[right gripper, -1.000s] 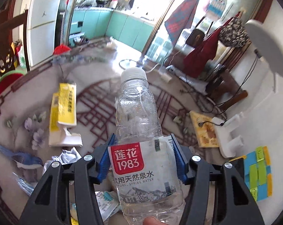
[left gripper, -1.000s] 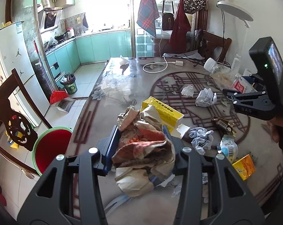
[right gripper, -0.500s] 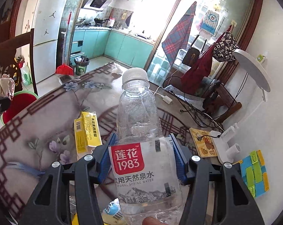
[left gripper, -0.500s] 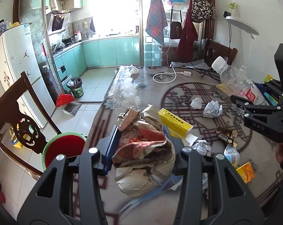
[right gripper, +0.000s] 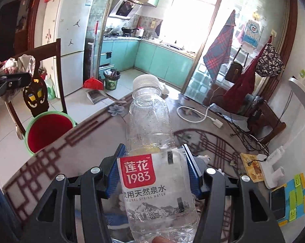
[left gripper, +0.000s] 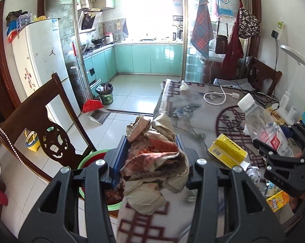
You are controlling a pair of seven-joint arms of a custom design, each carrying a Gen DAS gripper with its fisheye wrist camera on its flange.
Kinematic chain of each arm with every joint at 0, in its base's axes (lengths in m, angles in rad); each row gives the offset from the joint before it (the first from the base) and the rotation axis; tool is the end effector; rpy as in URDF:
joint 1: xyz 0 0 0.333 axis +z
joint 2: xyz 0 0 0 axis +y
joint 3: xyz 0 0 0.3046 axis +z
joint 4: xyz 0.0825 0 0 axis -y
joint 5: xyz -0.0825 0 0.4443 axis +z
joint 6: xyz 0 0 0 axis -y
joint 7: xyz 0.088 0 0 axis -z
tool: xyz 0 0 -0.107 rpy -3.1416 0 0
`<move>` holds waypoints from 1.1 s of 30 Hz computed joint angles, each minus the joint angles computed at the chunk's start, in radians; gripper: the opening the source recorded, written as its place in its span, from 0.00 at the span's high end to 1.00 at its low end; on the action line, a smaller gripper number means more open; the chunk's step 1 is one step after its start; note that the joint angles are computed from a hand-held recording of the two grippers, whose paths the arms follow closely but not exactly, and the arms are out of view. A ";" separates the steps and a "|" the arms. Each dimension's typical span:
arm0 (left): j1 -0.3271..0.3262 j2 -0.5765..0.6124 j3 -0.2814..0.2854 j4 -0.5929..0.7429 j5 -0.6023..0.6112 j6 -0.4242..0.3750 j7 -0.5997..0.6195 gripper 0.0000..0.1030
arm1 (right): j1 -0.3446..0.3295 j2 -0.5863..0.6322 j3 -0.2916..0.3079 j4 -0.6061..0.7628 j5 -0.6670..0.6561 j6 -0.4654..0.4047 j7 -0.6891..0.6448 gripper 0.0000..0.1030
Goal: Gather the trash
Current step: 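Carry the paper over the red bin and open the left gripper, then lower the water bottle into the red bin and open the right gripper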
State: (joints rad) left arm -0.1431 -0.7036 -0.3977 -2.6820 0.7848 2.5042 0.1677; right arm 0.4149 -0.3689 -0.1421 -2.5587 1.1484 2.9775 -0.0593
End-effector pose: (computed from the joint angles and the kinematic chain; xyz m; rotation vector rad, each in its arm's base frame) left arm 0.3810 -0.2236 0.4456 -1.8671 1.3239 -0.6287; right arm 0.4905 0.0725 0.4048 -2.1794 0.8644 -0.7109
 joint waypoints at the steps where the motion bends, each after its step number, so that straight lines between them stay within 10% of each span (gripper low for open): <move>1: 0.000 -0.015 0.015 -0.016 -0.005 -0.003 0.008 0.57 | 0.011 0.000 0.009 -0.001 0.005 -0.005 0.005 0.48; 10: 0.131 -0.006 0.112 -0.162 -0.010 0.111 0.065 0.57 | 0.108 0.062 0.110 0.042 0.055 -0.041 0.033 0.48; 22: 0.390 0.313 0.100 -0.144 0.159 0.377 -0.047 0.56 | 0.128 0.266 0.243 0.184 0.024 -0.022 0.132 0.48; 33: 0.436 0.293 0.142 -0.214 0.366 0.435 -0.284 0.31 | 0.091 0.413 0.324 0.287 -0.076 -0.038 0.259 0.48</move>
State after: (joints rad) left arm 0.2930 -0.4105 -0.2560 -2.8965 1.1512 2.9387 -0.1168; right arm 0.5054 0.0438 0.1820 -2.2719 1.0722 2.9394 0.1994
